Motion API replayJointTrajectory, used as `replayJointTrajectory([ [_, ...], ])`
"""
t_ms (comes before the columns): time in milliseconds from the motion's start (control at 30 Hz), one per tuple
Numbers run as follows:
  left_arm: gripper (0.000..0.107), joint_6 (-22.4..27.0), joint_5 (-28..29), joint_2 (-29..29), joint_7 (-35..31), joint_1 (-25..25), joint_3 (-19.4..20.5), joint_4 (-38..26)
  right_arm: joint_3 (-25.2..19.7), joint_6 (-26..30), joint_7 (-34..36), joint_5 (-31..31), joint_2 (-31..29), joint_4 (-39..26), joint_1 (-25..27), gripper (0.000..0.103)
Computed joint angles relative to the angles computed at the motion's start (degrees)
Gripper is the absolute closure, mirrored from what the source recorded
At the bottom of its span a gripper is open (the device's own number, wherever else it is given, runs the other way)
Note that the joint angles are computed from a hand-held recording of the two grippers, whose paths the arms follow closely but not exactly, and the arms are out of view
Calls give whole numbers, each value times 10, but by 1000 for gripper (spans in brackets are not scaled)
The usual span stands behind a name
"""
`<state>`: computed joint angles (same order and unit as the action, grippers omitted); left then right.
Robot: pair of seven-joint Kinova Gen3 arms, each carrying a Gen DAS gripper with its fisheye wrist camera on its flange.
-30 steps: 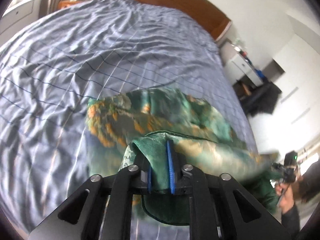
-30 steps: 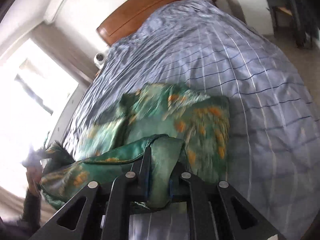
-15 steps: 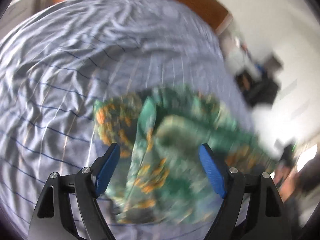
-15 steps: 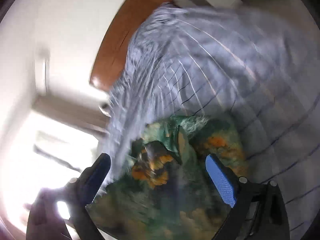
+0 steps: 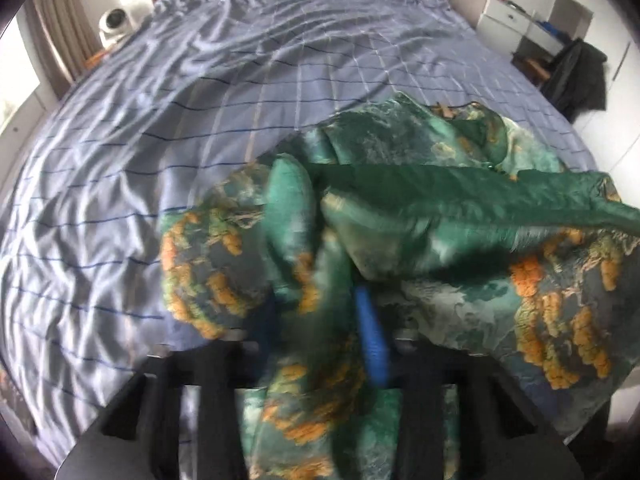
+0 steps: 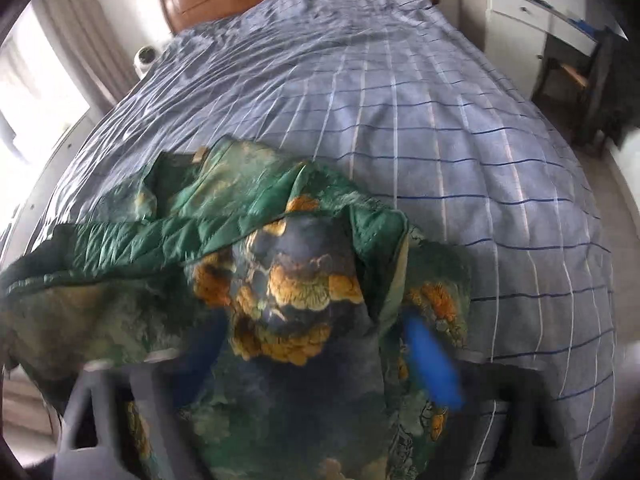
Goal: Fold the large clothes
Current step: 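Hold the hem with both grippers and fold it over onto the collar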
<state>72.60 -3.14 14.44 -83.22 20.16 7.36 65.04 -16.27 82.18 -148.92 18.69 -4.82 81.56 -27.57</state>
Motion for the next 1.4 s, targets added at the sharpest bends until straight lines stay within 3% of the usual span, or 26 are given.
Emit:
replayJointTrajectory([
  [100, 92, -27, 16, -32, 19, -14, -7, 38, -16, 26, -25, 48, 3, -4, -17, 83],
  [400, 98, -94, 53, -111, 32, -52, 0, 116, -72, 86, -64, 145, -16, -31, -65, 88],
  [600, 99, -104, 62, -132, 38, -63, 4, 106, -100, 116, -75, 198, -16, -58, -81, 89],
  [767, 99, -117, 36, -124, 42, -58, 12, 69, -113, 145, -62, 261, -3, -87, -99, 89],
  [1000, 99, -138, -20, -45, 109, -33, 3, -24, -65, 136, -13, 323, 25, -126, -102, 91],
  [1133, 99, -151, -77, -2, 132, 1, -16, -49, -18, 102, 22, 301, 46, -132, -79, 91],
  [1333, 98, -145, -113, 68, 174, 33, -51, -25, 38, 41, 23, 242, 76, -68, -46, 91],
  [1400, 95, -174, -109, 78, 182, 21, -46, 18, 50, 18, 5, 214, 89, -23, -36, 91],
])
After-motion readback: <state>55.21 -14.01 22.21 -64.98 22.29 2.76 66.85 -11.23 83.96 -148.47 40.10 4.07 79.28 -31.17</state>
